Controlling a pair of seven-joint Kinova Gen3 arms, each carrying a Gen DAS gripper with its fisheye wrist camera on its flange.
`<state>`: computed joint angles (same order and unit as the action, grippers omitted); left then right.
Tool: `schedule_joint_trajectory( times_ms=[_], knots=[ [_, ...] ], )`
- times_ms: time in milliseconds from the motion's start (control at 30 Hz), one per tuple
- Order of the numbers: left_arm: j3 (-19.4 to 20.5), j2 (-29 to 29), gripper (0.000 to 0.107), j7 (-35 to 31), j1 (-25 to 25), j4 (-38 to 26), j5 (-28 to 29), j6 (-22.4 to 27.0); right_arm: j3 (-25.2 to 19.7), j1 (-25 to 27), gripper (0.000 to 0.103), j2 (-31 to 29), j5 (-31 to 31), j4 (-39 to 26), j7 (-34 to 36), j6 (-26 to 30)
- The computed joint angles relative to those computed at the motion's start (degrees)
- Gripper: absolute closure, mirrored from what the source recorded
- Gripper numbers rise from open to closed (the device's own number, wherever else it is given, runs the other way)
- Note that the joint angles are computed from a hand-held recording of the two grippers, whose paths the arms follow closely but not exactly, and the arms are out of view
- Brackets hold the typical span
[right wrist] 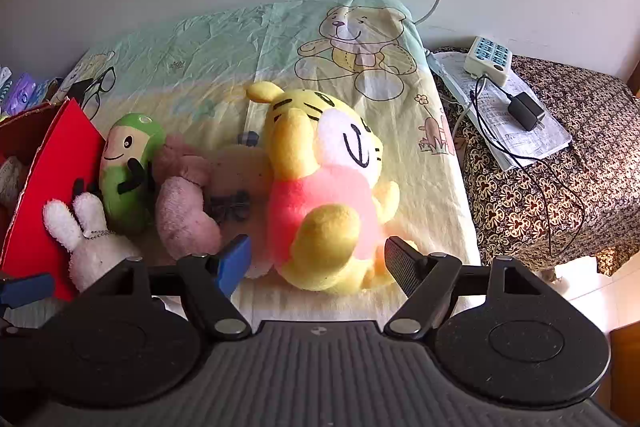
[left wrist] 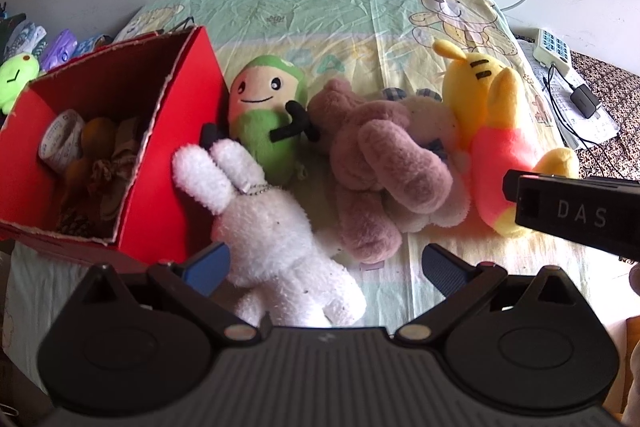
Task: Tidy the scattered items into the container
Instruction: 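Move the right gripper toward the yellow tiger plush with pink body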
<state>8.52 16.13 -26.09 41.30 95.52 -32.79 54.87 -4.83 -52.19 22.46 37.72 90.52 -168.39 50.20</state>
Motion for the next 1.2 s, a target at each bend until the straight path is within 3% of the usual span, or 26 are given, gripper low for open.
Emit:
schedule_joint_trajectory(
  times_ms=[767,1200],
  knots=[
    [-0.16,1.74,0.006,-2.09,0.77,-1.3,0.76,1.47,0.03,0.96,0.027,-1.79,0.5,3.43,-3.43,-3.26],
    [-1.17,4.76,0.006,-5.03,1.36,-4.21,1.47,3.9,-0.06,2.85,0.027,-1.25,-1.59,4.15,-1.7,-5.96]
  ],
)
